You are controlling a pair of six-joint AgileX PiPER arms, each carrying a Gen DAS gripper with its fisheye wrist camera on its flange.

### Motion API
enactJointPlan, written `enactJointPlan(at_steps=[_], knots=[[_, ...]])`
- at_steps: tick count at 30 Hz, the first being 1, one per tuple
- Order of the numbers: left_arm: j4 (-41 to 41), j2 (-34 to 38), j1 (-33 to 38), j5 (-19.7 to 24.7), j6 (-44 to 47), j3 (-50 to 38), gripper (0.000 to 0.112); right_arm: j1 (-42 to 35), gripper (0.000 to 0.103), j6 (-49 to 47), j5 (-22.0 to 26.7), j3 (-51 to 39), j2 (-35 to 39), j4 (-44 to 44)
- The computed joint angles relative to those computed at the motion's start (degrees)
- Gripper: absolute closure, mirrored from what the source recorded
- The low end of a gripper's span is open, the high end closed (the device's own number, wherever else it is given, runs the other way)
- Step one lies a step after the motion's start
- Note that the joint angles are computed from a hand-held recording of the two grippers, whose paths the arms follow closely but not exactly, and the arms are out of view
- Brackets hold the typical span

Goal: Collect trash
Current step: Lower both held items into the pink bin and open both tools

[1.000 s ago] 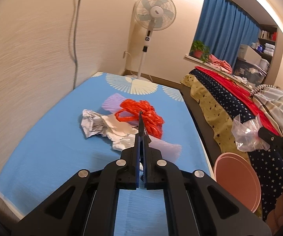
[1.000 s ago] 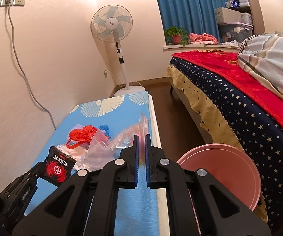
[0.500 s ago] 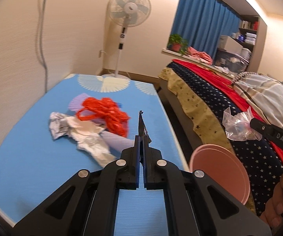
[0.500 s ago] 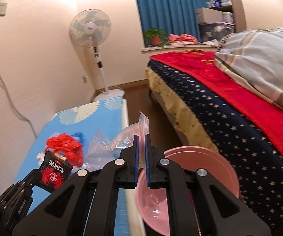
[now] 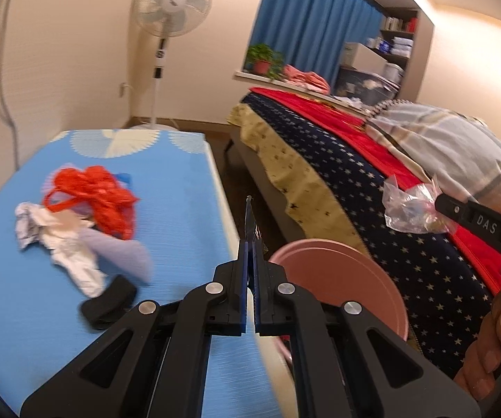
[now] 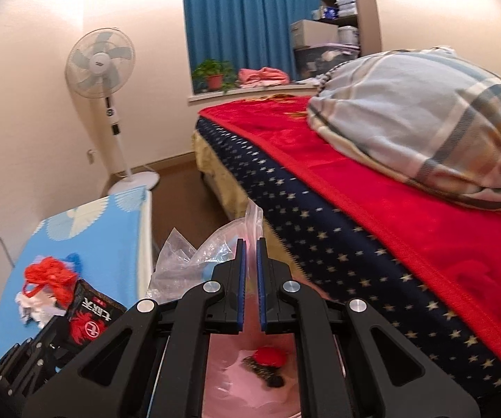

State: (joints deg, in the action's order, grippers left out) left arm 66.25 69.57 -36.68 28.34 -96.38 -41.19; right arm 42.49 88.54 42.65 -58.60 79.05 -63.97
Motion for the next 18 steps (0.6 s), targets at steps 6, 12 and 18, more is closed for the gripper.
enactJointPlan(at_steps=[6, 12, 18], knots=[[2.5, 6.2, -1.0, -3.9, -2.9, -2.6, 0.11, -2.8, 0.097, 0.3, 0.1, 1.0, -0.1, 0.6], [2.9, 10.9, -1.1, -7.1, -3.4, -4.6, 0.11, -6.1, 0.097, 0.2, -2.4, 1.7, 0.4, 2.8], [3.2, 12.6, -0.5, -9.9, -3.4, -5.2, 0.11, -7.4, 0.096, 0.0, -3.9, 1.9, 1.2, 3.2]])
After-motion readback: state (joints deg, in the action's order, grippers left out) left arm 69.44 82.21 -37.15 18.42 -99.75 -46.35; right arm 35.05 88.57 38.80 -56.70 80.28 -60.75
